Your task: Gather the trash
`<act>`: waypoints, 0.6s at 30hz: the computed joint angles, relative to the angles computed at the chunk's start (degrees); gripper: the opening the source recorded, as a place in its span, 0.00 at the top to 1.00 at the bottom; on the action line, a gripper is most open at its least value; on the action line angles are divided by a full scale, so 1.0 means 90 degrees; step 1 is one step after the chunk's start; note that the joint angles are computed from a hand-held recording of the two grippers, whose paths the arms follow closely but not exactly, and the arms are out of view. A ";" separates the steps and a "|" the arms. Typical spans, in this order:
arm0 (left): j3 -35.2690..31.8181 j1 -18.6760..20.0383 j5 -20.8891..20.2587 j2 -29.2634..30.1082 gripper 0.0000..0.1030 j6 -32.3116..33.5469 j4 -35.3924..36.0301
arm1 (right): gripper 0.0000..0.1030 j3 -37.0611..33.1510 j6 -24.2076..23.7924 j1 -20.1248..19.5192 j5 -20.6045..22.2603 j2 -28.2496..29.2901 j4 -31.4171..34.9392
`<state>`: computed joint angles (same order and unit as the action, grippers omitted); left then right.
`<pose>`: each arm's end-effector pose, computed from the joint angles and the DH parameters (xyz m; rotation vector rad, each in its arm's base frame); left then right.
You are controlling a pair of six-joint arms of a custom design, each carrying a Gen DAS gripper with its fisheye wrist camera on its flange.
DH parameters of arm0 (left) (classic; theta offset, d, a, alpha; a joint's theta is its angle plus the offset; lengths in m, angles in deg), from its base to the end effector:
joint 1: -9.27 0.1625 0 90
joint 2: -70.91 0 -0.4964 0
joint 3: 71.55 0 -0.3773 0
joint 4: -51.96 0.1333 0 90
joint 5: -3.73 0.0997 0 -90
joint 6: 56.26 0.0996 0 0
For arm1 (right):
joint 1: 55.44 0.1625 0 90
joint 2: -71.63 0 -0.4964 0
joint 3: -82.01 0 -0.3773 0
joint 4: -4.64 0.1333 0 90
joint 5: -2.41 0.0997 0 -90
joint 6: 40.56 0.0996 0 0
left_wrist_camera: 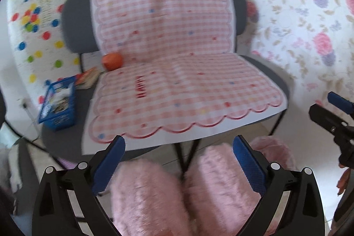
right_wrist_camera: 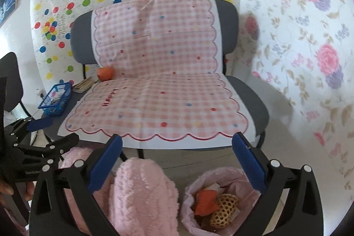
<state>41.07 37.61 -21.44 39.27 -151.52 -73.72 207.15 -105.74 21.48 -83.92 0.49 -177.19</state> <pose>-0.3532 -0.4444 -0.0504 -0.0692 2.0213 -1.0531 0.0179 -0.5400 0.3096 1.1991 -2.3862 0.7638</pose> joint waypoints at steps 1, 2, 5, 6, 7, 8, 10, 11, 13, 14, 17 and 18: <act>-0.0024 -0.0031 -0.0067 -0.0047 0.06 -0.0312 0.0383 | 0.06 0.0027 -0.0015 0.0015 0.0015 -0.0007 0.0048; -0.0023 -0.0068 -0.0170 -0.0116 0.06 -0.0631 0.0772 | 0.06 0.0061 -0.0037 0.0026 0.0013 -0.0012 0.0066; 0.0037 -0.0152 -0.0297 -0.0255 0.06 -0.1112 0.1302 | 0.06 0.0164 -0.0101 0.0065 -0.0017 -0.0005 0.0098; 0.0035 -0.0175 -0.0318 -0.0292 0.06 -0.1262 0.1498 | 0.06 0.0182 -0.0105 0.0073 -0.0025 0.0002 0.0077; 0.0038 -0.0195 -0.0344 -0.0324 0.06 -0.1411 0.1676 | 0.06 0.0219 -0.0095 0.0091 -0.0051 0.0025 0.0013; 0.0042 -0.0213 -0.0390 -0.0368 0.06 -0.1596 0.1879 | 0.06 0.0228 -0.0089 0.0096 -0.0056 0.0030 -0.0002; 0.0076 -0.0232 -0.0432 -0.0437 0.06 -0.1807 0.2063 | 0.06 0.0232 -0.0070 0.0110 -0.0085 0.0046 -0.0041; 0.0089 -0.0234 -0.0439 -0.0461 0.06 -0.1862 0.2120 | 0.06 0.0240 -0.0069 0.0110 -0.0092 0.0048 -0.0062; 0.0097 -0.0246 -0.0445 -0.0480 0.06 -0.1959 0.2211 | 0.06 0.0249 -0.0054 0.0117 -0.0110 0.0055 -0.0107; 0.0111 -0.0250 -0.0447 -0.0494 0.06 -0.1996 0.2226 | 0.06 0.0253 -0.0046 0.0123 -0.0116 0.0064 -0.0141; 0.0117 -0.0246 -0.0445 -0.0493 0.06 -0.1985 0.2200 | 0.06 0.0254 -0.0030 0.0134 -0.0136 0.0075 -0.0185; 0.0113 -0.0248 -0.0450 -0.0491 0.06 -0.1994 0.2200 | 0.06 0.0248 -0.0041 0.0132 -0.0135 0.0075 -0.0177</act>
